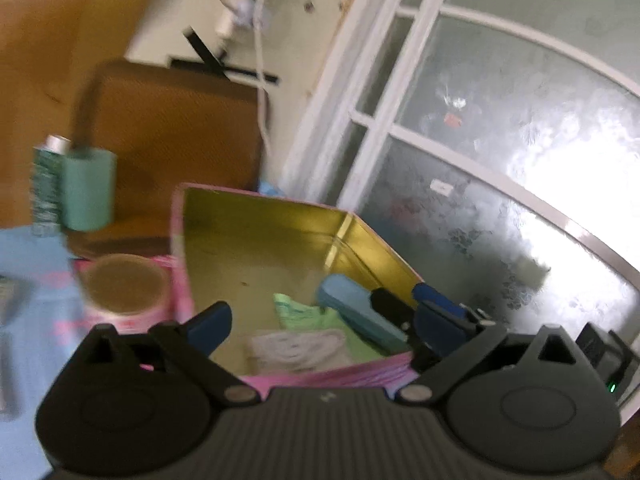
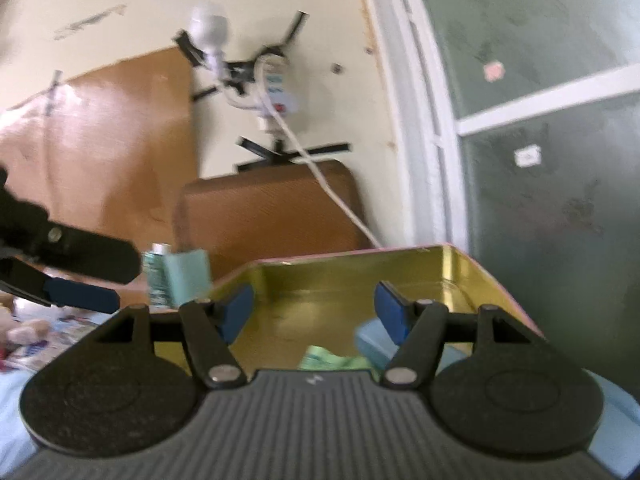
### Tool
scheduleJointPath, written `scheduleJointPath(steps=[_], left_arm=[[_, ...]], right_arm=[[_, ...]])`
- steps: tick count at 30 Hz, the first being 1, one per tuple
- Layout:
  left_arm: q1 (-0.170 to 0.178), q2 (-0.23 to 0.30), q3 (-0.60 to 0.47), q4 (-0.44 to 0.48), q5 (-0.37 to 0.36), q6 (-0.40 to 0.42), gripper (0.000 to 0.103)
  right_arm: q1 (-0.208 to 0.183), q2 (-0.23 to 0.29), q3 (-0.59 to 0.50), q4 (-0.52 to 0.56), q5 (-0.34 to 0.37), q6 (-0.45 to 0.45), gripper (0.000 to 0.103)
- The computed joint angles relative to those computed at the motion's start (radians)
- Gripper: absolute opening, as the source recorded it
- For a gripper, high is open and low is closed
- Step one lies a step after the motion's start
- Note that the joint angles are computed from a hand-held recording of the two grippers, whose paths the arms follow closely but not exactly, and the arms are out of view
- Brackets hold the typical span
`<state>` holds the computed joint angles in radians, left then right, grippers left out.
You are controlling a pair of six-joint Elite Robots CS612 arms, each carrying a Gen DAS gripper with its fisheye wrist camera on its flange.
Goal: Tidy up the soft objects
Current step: 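Place the blue case into the pink tin box and open the right tool, then move the right tool back toward the pink fuzzy sock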
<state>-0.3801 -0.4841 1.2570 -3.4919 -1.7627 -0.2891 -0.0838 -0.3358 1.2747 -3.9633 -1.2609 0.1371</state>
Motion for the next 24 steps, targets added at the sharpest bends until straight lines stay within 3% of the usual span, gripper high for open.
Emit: scheduleJointPath(steps=[7,14,18,24], left_arm=[[0.029,-0.073,0.219,-0.186,0.161,-0.034,0.102],[0.071,-0.107,0.365,-0.245,0.343,-0.154,0.102],[0.091,-0.118,0.421,-0.238,0.435,-0.205,0.102],[0.113,-0.115,0.465,-0.243,0.507,-0.254,0.102]], right_arm=[[0.024,-0.024,0.036,-0.012,0.164,-0.037,0.073],[0.064,-0.048,0.053,0.151,0.346,-0.149,0.073],[0.089,-0.061,0.068,0.228,0.394,-0.243,0.073],[0.122,-0.079,0.084,0.335,0.431,-0.381,0.073]])
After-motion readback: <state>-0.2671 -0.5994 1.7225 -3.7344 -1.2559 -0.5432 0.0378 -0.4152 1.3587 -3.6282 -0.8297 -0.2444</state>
